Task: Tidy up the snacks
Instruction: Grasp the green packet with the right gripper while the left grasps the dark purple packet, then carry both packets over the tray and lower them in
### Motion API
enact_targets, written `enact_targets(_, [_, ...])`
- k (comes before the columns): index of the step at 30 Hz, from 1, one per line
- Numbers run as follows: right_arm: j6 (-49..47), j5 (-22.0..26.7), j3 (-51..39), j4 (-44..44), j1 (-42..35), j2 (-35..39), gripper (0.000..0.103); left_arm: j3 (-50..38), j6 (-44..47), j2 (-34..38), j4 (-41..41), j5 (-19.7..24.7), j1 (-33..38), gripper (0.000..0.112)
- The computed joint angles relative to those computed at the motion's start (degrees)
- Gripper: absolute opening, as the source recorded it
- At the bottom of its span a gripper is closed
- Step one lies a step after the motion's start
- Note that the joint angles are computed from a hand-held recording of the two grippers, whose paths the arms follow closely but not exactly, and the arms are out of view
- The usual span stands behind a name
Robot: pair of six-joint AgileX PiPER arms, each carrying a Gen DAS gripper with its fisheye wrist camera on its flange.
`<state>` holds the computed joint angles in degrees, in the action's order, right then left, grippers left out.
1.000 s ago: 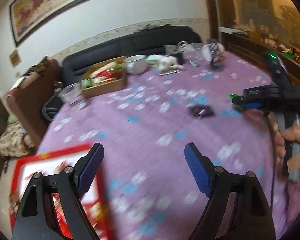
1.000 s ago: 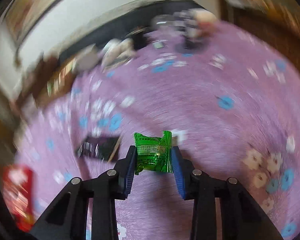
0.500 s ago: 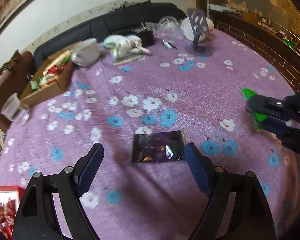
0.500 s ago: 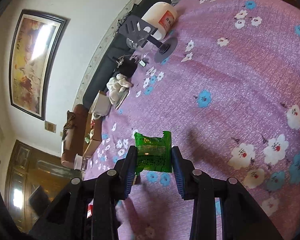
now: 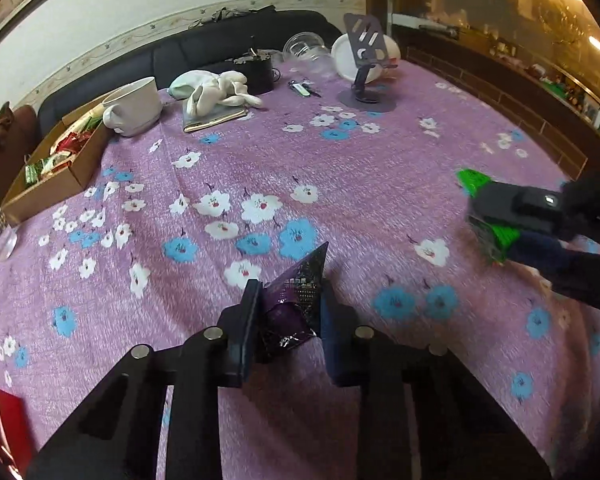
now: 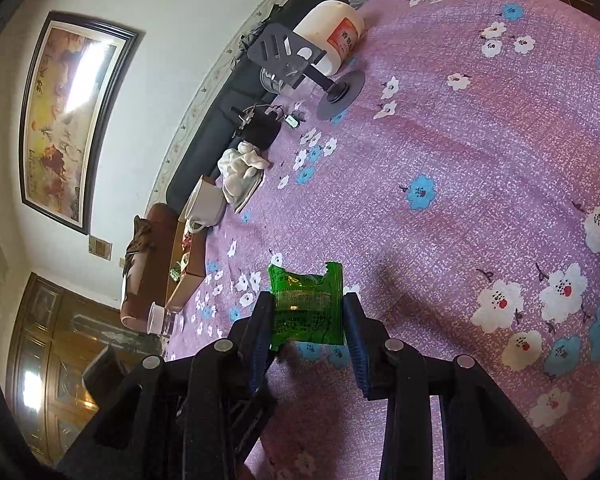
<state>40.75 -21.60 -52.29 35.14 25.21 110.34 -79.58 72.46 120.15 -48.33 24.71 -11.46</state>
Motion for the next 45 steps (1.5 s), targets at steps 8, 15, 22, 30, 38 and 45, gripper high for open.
enact_targets(8, [-5.2, 0.3, -1.3, 2.7, 1.0, 0.0, 0.036, 4.9, 10.5, -4.0, -10.9, 5.3, 5.8, 0.022])
enact_targets(15, [3.5, -0.5, -1.8, -7.8, 1.1, 0.9, 0.036, 17.5, 25.1, -13.7, -23.4, 4.9, 13.1, 0.022])
enact_targets(22, [-11.7, -0.4, -3.7, 5.5, 4.4, 0.6, 0.035, 27.6, 41.1, -23.1, -34.0, 7.8, 21.2, 0.022])
enact_targets(30, [-30.9, -4.0, -5.4, 25.6, 13.8, -0.7, 0.035, 28.9, 45.6, -28.4, -34.9, 17.6, 32.4, 0.023])
enact_targets(38, [-53.7, -7.5, -16.6, 45.9, 24.4, 2.2, 0.035, 25.0, 41.4, -27.1, -31.9, 24.6, 40.5, 0.023])
enact_targets(45, [-73.0, -9.7, -30.4, 60.6, 29.8, 7.6, 0.035, 23.3, 41.0, -26.1, -30.8, 30.0, 46.6, 0.023])
